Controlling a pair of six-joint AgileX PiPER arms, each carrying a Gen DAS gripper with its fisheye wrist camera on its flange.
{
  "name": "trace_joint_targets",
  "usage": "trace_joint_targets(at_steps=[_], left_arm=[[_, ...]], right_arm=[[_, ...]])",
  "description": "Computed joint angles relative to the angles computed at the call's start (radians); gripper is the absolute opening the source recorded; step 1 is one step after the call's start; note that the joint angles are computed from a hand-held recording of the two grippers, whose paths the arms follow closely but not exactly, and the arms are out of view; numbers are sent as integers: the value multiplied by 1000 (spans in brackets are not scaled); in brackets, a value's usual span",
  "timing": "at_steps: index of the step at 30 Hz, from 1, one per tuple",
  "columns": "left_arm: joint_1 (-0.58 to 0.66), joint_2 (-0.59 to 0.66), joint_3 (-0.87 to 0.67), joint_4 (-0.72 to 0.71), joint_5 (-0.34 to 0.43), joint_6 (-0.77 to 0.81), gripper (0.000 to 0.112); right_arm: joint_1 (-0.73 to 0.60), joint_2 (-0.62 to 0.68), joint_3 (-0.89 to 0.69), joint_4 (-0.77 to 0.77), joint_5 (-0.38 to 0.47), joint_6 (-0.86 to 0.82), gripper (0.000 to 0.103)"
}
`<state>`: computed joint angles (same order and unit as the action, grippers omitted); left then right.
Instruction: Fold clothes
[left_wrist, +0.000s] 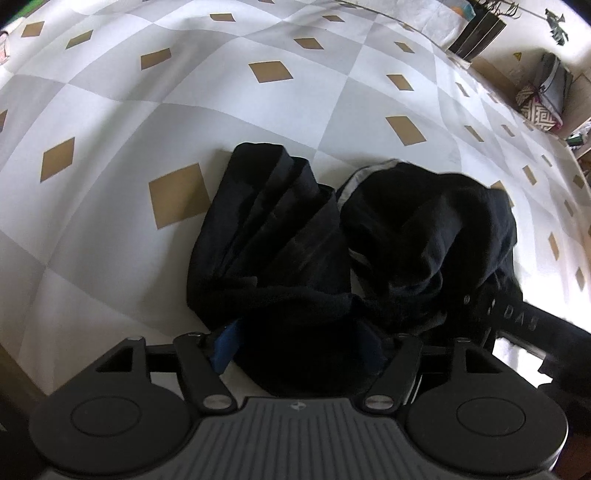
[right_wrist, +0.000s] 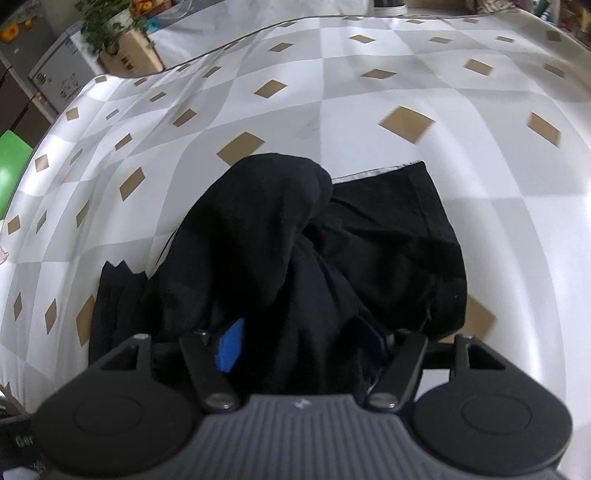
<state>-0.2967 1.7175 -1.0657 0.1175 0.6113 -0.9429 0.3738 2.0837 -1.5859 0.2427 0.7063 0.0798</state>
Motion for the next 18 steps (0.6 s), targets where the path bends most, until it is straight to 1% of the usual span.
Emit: trace_joint_targets(at_steps=[6,9,11,13,15,16,18], left_arm=[[21,79,-130,36,106,37,69],[22,134,-224,65,183,75,69],[27,177,-297,63,245,116,69],[40,220,-373,41,309,168,69],[51,257,-446,21,371,227,69],[58,270,-481,12,401,261,69],[74,276,-528,-6,438,311,68]], right_arm=[[-12,112,-206,35,128,-61,66],[-29,151,-289,65,181,-75,67],[-38,164,-329,75,200,-76,68],[-40,164,-351,72,200,-74,70],[-37,132,-324,65,157,-64,72],[-38,114,-306,79,136,-70,73],[-43,94,-296,128,129,-108,73]])
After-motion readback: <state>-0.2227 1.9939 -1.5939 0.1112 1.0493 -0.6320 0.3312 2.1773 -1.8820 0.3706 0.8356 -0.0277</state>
